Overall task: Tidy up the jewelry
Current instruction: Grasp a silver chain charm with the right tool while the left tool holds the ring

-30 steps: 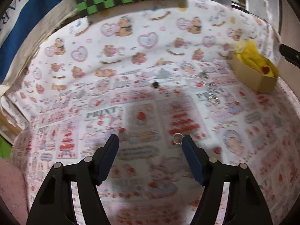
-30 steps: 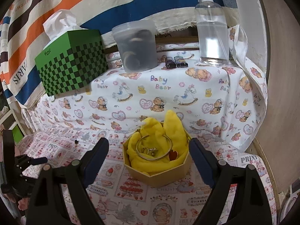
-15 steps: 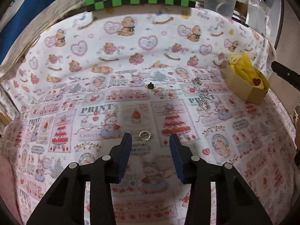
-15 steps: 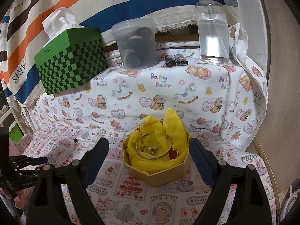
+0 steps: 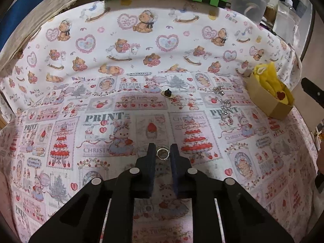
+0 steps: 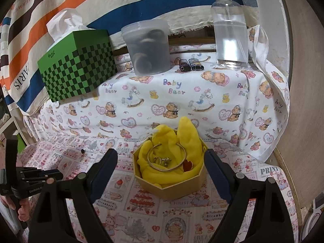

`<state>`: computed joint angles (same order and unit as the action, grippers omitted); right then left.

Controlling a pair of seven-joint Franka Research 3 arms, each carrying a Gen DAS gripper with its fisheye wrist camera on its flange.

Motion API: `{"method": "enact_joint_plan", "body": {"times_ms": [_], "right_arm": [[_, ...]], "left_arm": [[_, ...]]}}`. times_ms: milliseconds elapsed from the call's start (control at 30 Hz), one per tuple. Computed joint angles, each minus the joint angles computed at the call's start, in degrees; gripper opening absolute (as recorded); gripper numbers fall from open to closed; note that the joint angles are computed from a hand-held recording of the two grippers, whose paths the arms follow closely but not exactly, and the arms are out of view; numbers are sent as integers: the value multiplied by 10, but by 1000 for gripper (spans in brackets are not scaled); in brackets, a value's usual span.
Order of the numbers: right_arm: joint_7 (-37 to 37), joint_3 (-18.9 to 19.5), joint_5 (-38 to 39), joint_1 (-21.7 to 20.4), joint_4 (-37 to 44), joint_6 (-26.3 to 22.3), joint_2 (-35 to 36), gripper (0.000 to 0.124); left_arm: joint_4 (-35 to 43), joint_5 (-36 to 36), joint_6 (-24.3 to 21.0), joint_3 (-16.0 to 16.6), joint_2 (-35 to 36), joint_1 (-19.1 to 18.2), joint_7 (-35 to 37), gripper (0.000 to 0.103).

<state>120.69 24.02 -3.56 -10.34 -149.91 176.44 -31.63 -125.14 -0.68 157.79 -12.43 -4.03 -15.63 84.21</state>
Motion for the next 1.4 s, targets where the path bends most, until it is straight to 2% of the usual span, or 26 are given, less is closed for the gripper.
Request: {"method": "enact_joint_plan", "body": {"times_ms": [233,367,500,567,633,700,800,867,967,1067,1167,1233,1400], "right_arm": [[-6,-2,-1,8,1,1,4,86],[-11,-4,-2,16,5,0,10,86],[-46,-48,15,75,27,-12,46,86],[-58,-65,24,101,44,-30,63,86],[-89,-98,40,149,65,-38,86,86],[-100,-97,36,158,85,-41,105,85],[-119,-107,35,180,128,-59,150,70],[-142,-122,39,202,156,-70,180,55],[-140,-122,2,206,199,-95,224,39],[-136,-137,-22,224,231,-120,260,29],[-130,-155,-40,241,253,-135,290,26],[-94,-164,-83,248,267,-146,304,26],[-79,-186,-101,267,287,-156,326,25]], "left_arm": [[19,7,33,4,-5,1,-2,13],[37,4,68,3,7,0,11,13],[38,-40,112,3,24,-1,36,13],[31,-9,136,1,32,6,1,13],[43,-19,126,-1,48,10,10,13],[41,-2,134,-2,53,15,-8,13],[37,-30,143,-7,53,25,13,13],[33,-34,151,-7,51,29,13,13],[30,-14,156,-3,49,32,-2,13],[24,12,165,4,41,39,-24,13],[22,-18,165,8,37,42,-10,13],[24,-19,160,11,38,45,-17,13],[29,-13,153,10,44,49,-26,13]]}}
